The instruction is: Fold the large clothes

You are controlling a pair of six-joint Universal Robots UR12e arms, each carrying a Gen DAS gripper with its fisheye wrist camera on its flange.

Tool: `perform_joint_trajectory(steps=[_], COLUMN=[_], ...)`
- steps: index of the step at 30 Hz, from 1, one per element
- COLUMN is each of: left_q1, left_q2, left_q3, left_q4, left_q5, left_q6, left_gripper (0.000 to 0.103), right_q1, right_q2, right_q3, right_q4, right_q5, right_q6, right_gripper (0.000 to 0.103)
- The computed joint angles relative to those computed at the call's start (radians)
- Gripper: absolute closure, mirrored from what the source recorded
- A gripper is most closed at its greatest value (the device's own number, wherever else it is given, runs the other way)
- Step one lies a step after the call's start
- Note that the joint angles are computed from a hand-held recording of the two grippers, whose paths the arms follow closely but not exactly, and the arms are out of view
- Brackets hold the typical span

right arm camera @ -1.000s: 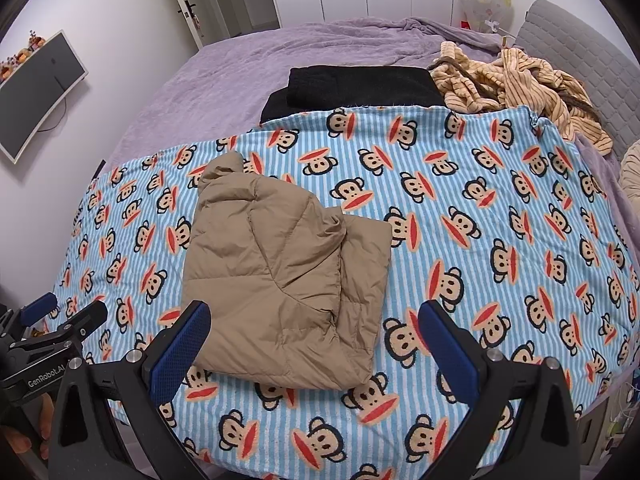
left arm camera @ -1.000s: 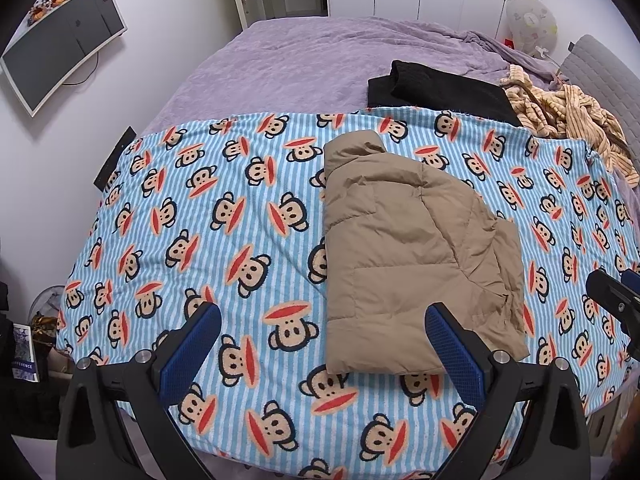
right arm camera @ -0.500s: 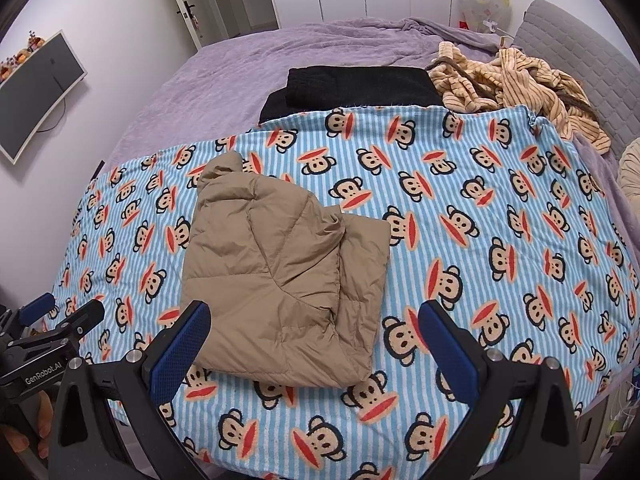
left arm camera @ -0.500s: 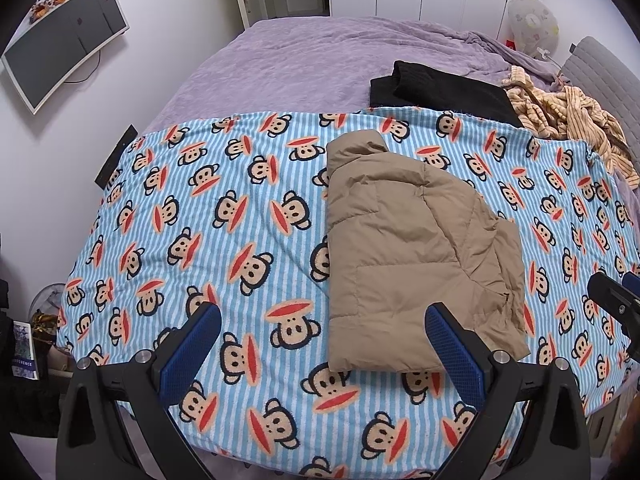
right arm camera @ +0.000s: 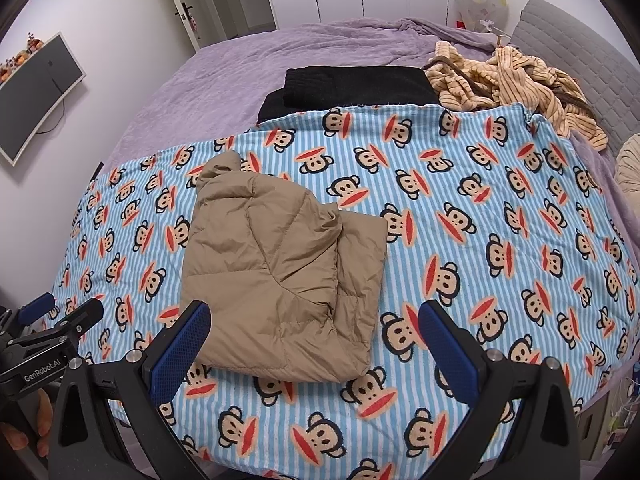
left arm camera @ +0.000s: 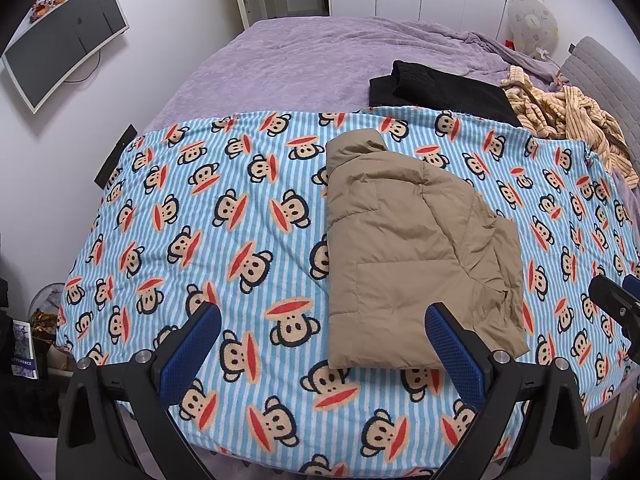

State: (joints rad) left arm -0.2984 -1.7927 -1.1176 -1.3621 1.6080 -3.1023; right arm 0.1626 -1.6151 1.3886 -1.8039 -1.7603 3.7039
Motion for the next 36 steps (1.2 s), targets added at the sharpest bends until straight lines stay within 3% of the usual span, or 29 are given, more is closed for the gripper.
perform_joint_trajectory(steps=[36], left_q1=[0.004], left_q2=[0.022], left_q3=[-0.03], left_q4=[0.027], left_q5=[-0.012], left_q6=[0.001], left_gripper=[0.001], right_q1=[0.002], right_q2=[-0.01], right_q3=[0.017], right_q4=[0.001], right_q5=[0.005], right_q6=[0.013], right_gripper=[0.0])
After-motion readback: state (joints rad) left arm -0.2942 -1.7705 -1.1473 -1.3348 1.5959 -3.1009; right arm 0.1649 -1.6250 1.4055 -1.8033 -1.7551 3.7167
